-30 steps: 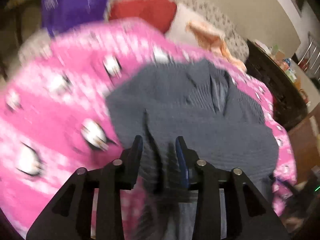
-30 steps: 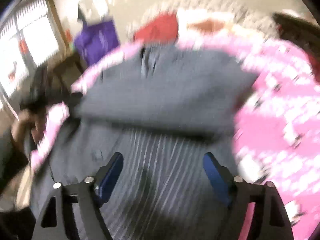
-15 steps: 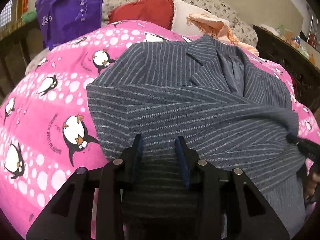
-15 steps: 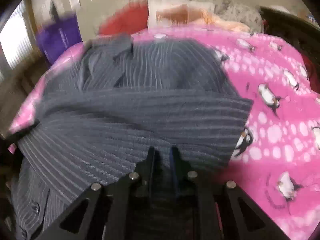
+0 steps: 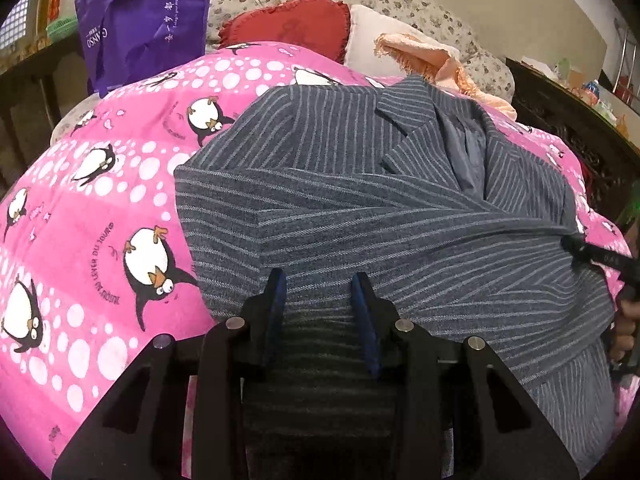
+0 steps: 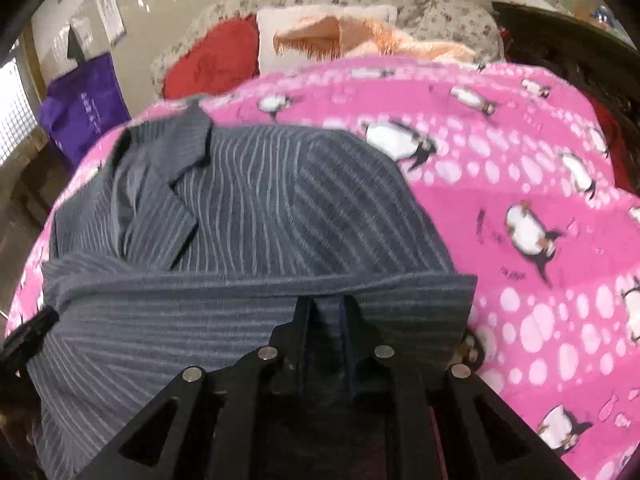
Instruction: Fold large clothes
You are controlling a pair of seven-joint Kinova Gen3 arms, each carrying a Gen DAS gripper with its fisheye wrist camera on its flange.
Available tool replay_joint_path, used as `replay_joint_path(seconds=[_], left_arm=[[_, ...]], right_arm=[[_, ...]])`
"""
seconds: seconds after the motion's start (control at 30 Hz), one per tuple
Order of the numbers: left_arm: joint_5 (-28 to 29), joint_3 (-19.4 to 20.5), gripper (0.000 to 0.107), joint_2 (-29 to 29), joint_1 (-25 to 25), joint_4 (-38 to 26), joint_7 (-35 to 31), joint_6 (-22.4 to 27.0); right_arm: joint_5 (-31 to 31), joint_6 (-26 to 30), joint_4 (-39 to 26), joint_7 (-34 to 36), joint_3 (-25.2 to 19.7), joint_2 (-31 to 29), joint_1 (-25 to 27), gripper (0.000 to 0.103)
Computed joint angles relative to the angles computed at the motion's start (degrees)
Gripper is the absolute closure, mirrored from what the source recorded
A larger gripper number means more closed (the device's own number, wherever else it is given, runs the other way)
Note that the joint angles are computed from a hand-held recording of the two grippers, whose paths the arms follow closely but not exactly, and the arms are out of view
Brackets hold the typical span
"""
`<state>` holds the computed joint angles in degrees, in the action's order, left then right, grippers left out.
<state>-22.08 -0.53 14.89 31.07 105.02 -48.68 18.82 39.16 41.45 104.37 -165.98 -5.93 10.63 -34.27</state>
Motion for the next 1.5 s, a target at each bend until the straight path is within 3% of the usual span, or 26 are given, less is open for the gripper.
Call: replay_joint_path(seconds=[0.13, 0.23, 0.33, 0.4, 0.5, 0.6, 0.67, 0.7, 0.77, 0.87, 0.97, 1.07, 1.17, 1.27, 1.37, 1.5], left_arm=[[0.34, 0.1, 0.074, 0.14, -0.19, -0.12, 0.04, -0.06], [0.14, -0.08, 0.074, 0.2, 0.06, -0.2, 0.28, 0.03], [-0.26, -0.24, 0.074, 0.2, 0.3, -0.28, 0.52, 0.27], [-0.35, -1.83, 0.074, 0.24, 1.98, -0.52, 0.51, 0.69], [5.19, -4.06, 0.074, -0.06, 3.05, -0.57, -5.03, 0.44], [11.18, 1.4, 0.074, -2.33, -3.1, -1.65, -11.47, 4.73], [15.61, 5.04, 0.073, -5.94, -7.52, 0.48, -15.25, 4.99], [16.78, 6.11, 0.07, -7.59, -8.68, 1.69, -17.58, 5.33], [17.71, 7.2, 0.045, -7.81, -9.93, 2.09, -22.24, 8.8], [24.0, 12.22, 0.043, -8.22, -17.45, 2.61, -27.9, 13.84], [29.26, 11.88, 0.043, -14.71, -20.89, 5.8, -32.46, 13.79], [33.46, 4.62, 0.043, -20.48, -17.26, 7.18, -38.95, 17.84], [35.5, 0.83, 0.043, -25.74, -13.73, 9.76, -45.94, 22.27], [36.21, 5.31, 0.043, -29.44, -16.03, 13.36, -51.28, 25.0], [36.86, 6.82, 0.043, -32.13, -14.68, 18.15, -53.01, 24.55], [32.1, 12.71, 0.043, -34.01, -20.02, 22.66, -45.1, 22.91]], right_arm=[[7.36, 5.55, 0.14, -7.35, 2.17, -4.53, -8.14, 0.091], [10.7, 4.15, 3.22, -10.28, -3.13, -7.69, -8.76, 0.091], [6.71, 4.71, 5.06, -6.32, -9.6, -5.24, -4.98, 0.089], [3.35, 2.94, 6.52, -6.43, -9.76, -3.75, -3.56, 0.09], [3.59, 7.22, 4.48, -8.77, -7.3, -4.55, -7.91, 0.09], [5.38, 11.14, 2.42, -9.49, -9.48, -6.14, -9.88, 0.088], [7.09, 10.67, 2.94, -9.45, -10.79, -7.16, -10.56, 0.085], [7.1, 9.38, 3.87, -8.81, -10.27, -7.72, -11.02, 0.076], [4.34, 8.28, 4.33, -7.07, -10.06, -5.67, -8.78, 0.065], [-0.98, 8.51, 3.5, -6.51, -10.38, -3.92, -5.87, 0.066], [1.18, 12.52, 2.73, -9.4, -10.6, -8.41, -10.76, 0.066], [2.55, 16.96, 2.43, -10.22, -14.97, -12.18, -12.93, 0.066], [2.07, 18.94, 4.7, -13.27, -20.35, -18.27, -14.25, 0.054], [-1.1, 20.12, 7.56, -16.12, -25.24, -23.27, -14.57, 0.033], [-5.69, 21.5, 10.02, -18.71, -29.86, -26.12, -14.51, 0.033], [-10.85, 16.23, 16.64, -24.43, -33.62, -29.49, -12.99, 0.033]])
